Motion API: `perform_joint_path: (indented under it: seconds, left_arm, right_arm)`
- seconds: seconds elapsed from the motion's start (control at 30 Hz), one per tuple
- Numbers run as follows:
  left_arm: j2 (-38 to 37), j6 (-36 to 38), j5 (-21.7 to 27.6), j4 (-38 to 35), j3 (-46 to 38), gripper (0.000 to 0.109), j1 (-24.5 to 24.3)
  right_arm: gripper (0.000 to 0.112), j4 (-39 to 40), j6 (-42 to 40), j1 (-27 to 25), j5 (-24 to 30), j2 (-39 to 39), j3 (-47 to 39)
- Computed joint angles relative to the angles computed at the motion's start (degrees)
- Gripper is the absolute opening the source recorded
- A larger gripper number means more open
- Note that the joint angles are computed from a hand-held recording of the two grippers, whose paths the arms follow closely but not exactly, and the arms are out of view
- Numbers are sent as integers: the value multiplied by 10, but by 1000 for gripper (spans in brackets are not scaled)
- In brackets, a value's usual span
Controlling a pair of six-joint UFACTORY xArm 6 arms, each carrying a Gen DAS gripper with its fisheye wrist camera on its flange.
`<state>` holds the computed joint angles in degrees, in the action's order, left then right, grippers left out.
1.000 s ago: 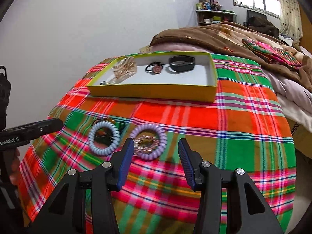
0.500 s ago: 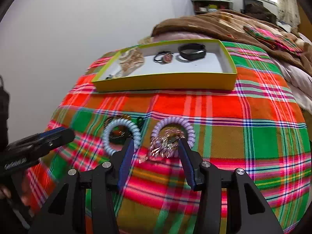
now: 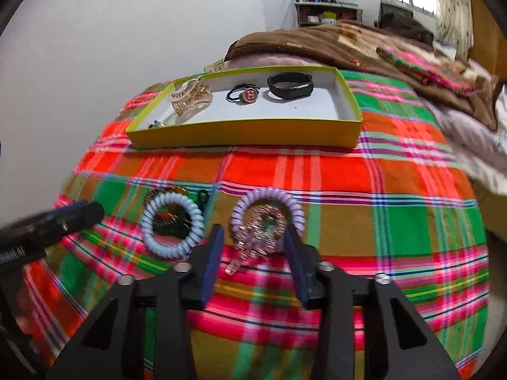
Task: Organize jewelry
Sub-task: 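Grasp the pink rhinestone clip with the right tool while the left tool grasps the light blue coil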
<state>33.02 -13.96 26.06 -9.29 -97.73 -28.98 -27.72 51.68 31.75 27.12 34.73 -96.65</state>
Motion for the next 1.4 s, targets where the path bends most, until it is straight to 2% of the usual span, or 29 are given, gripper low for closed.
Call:
perform_joint_path:
  seconds: [0.13,0.3,0.43,0.6,0.73,0.87,0.93,1.03,1.13,1.17,1.2,1.27,1.33,1.4]
  left_arm:
    - [13,4,12,3,-22,53,-3]
    - [29,-5,26,9,-48,53,-5]
    - [38,-15,41,25,-65,53,-8]
    - [45,-25,51,40,-79,53,-10]
    - [50,-26,60,43,-85,53,-12]
    - [55,-24,74,43,-95,53,-14]
    - [55,-26,75,46,-96,53,-16]
    - [56,-24,74,46,-98,53,-18]
    - [60,-23,79,46,-104,53,-19]
    - [63,-21,82,46,-110,53,-20]
    - [66,-21,86,47,-115,53,-20]
    - [73,-18,93,45,-126,53,-20]
    - [79,-15,100,43,-135,53,-22]
    - [84,-3,107,37,-143,53,-24]
  right_arm:
    - [34,7,-10,-4,-14,-4,11]
    - [34,-15,-16,2,9,5,-9]
    - [23,-13,-21,-1,-2,6,-7]
    - [22,-11,-29,-7,-32,-2,14]
    - [11,-31,-19,-10,-57,-14,32]
    - [11,-28,-31,-12,-66,-15,36]
    - [11,5,-68,-12,-79,-17,43]
    - [12,105,-156,-15,-139,-29,76]
    - [20,86,-127,-22,-153,-37,85]
    - [20,104,-135,-24,-165,-37,89]
    - [21,134,-156,-23,-167,-35,88]
    - [24,188,-204,-19,-132,-19,60]
    - [30,172,-204,-15,-99,-6,35]
    - [30,163,-199,-13,-75,3,19]
